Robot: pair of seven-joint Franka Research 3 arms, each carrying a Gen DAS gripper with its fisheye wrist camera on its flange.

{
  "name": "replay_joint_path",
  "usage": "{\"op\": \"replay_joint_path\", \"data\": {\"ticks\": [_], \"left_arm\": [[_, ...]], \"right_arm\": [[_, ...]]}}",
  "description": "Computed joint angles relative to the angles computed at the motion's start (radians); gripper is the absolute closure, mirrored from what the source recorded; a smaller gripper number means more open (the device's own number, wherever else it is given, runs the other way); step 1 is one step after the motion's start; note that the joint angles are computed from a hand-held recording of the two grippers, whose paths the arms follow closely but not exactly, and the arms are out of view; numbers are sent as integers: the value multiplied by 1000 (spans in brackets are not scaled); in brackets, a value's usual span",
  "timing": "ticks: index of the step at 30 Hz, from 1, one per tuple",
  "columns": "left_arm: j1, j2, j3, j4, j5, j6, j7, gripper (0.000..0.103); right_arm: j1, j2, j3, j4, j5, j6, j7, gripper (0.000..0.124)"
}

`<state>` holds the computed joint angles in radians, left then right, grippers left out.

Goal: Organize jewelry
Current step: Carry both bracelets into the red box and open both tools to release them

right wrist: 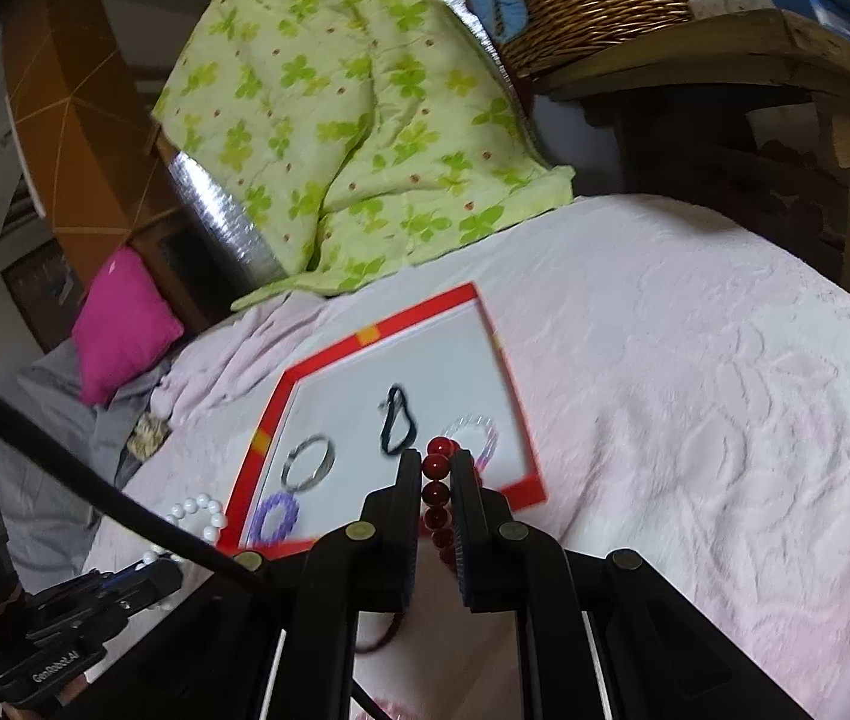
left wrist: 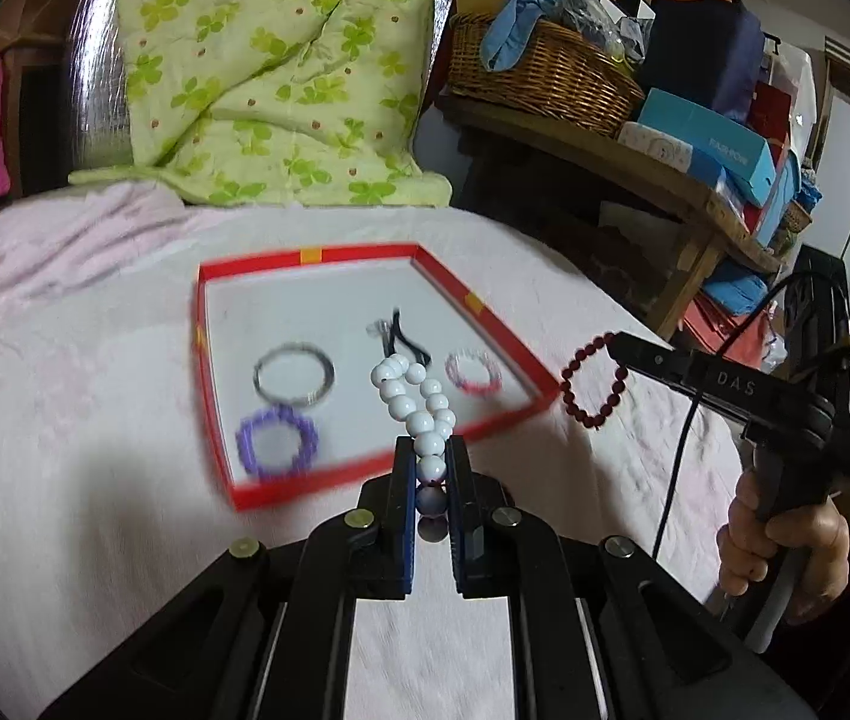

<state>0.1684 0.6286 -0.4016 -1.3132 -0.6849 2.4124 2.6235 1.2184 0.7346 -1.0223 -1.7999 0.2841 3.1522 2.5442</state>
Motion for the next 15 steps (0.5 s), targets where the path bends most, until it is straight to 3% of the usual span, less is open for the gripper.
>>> {"op": "replay_joint_path", "data": {"ticks": [6, 9, 13, 15], "left_arm": [[-78, 134, 15, 243, 98, -60, -133, 93], [-108, 219, 10, 369, 137, -110, -200, 93], [-133, 294, 11, 460, 187, -153, -241, 93], [-157, 345, 26, 542, 226, -197, -287, 93]], "right_arm": [[-74, 44, 2, 71, 30, 21, 17, 113], [-146, 61, 43, 134, 51, 40, 11, 113], [-289, 81, 155, 269, 43, 28, -20, 113], [-390, 88, 253, 356, 20, 14, -42, 113]]}}
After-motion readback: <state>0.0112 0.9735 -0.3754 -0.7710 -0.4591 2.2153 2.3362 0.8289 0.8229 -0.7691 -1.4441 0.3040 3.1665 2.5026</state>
